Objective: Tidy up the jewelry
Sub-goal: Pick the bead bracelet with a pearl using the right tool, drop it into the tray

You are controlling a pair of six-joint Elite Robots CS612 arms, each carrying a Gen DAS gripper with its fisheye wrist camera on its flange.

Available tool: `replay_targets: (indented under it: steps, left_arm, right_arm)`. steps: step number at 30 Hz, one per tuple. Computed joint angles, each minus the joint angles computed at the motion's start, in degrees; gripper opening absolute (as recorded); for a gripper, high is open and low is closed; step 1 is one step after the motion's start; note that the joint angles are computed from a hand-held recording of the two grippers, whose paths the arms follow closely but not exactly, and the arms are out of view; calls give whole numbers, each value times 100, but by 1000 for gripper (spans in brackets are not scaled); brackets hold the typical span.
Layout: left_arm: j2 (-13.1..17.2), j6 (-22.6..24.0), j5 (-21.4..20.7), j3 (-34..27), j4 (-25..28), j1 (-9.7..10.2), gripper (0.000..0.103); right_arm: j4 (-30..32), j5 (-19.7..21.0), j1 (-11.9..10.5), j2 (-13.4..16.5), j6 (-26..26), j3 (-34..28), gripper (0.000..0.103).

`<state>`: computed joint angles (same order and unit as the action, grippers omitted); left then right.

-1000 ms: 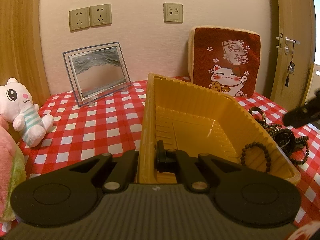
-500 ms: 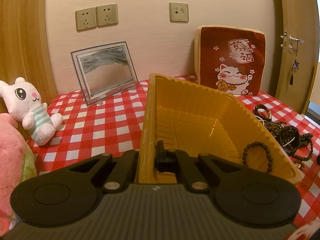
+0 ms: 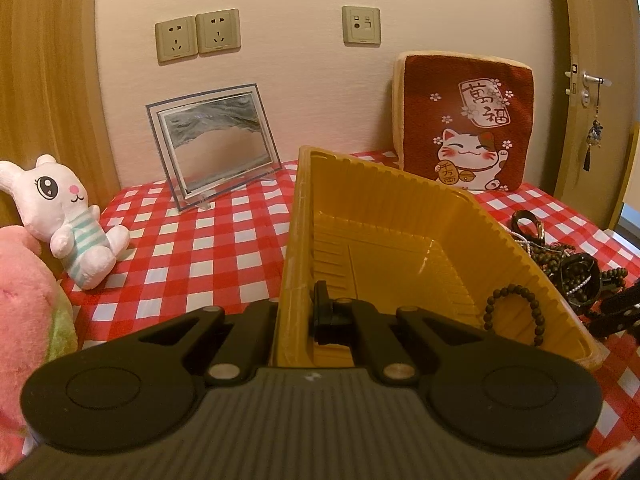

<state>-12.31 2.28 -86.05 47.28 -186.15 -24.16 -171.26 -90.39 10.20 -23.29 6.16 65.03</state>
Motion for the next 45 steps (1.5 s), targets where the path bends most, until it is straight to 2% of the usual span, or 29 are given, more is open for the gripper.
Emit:
replay_targets:
  steps: [5,7,11,18,26,34,40,45]
  left_arm:
    - [-4,-22,-3,-4,3,7,2]
    - [-9,-40,-2,2,-2,10,2]
    - [-14,-60,-5,12,-6,14,2]
    - [-12,-52,-2,14,-16,11,2]
    - [-17,-58,10,13,-8,-1,2]
    - [-22,-80,17,19,-13,-13,2]
    - [-18,-61,15,13,-20,-13,2]
    - [-21,-54,33,20,-23,-25,2]
  right_arm:
    - [259,134,-12,98,-474,-177,24]
    - [330,237,-23,86,-551,-177,8]
    - [344,246,-3,45,-632,-125,5]
    - [-168,298,13,-140,-330,211,5]
    - [-983,477,-81,-387,385,510,5]
    - [-1299,584,-142,-610,854,696,5]
    - [-1321,720,-111,-615,838,588,5]
    - [-1356,1160,-82,-463,817,274,5]
